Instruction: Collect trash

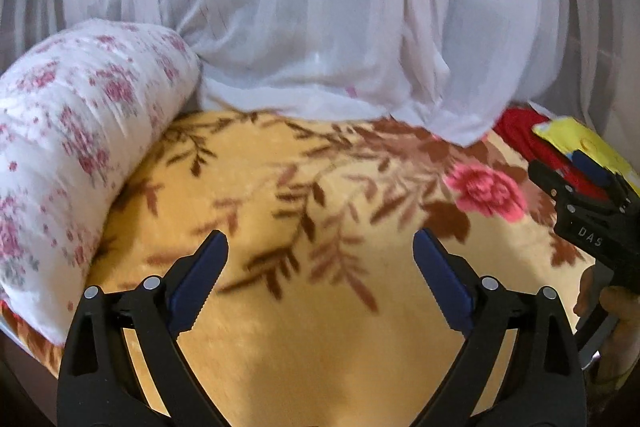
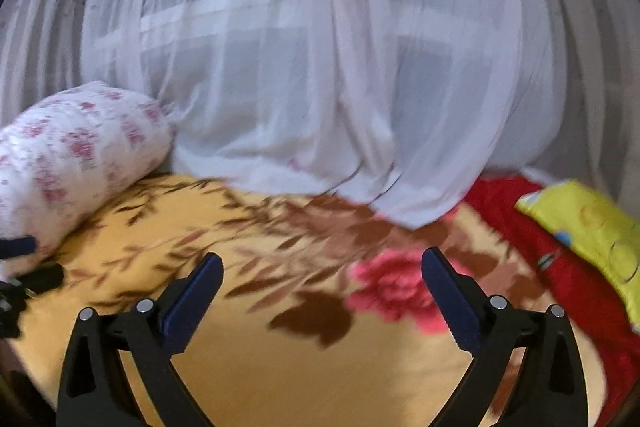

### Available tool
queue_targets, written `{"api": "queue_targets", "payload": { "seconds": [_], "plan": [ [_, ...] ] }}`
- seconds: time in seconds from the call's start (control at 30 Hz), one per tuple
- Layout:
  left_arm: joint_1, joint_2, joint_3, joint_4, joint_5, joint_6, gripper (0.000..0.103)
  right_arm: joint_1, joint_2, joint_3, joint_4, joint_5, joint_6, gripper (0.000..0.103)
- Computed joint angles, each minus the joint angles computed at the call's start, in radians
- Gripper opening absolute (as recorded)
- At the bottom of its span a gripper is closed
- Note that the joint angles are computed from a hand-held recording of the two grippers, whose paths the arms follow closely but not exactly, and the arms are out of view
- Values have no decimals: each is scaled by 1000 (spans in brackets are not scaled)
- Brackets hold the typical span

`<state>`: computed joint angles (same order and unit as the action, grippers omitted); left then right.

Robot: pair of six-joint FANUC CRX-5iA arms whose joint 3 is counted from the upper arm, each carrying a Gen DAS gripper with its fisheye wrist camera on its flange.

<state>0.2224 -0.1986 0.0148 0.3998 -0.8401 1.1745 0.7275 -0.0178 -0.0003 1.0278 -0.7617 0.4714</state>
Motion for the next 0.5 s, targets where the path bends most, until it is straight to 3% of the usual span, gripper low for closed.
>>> {"api": "queue_targets", "payload": {
  "seconds": [0.23, 0.5],
  "plan": [
    [-10, 46, 22, -9, 96, 36, 92, -83, 40, -32, 203, 65, -137, 98],
    [-38, 98, 63, -89, 154, 73, 92, -121, 77, -18, 173, 74, -176, 98]
  ]
}}
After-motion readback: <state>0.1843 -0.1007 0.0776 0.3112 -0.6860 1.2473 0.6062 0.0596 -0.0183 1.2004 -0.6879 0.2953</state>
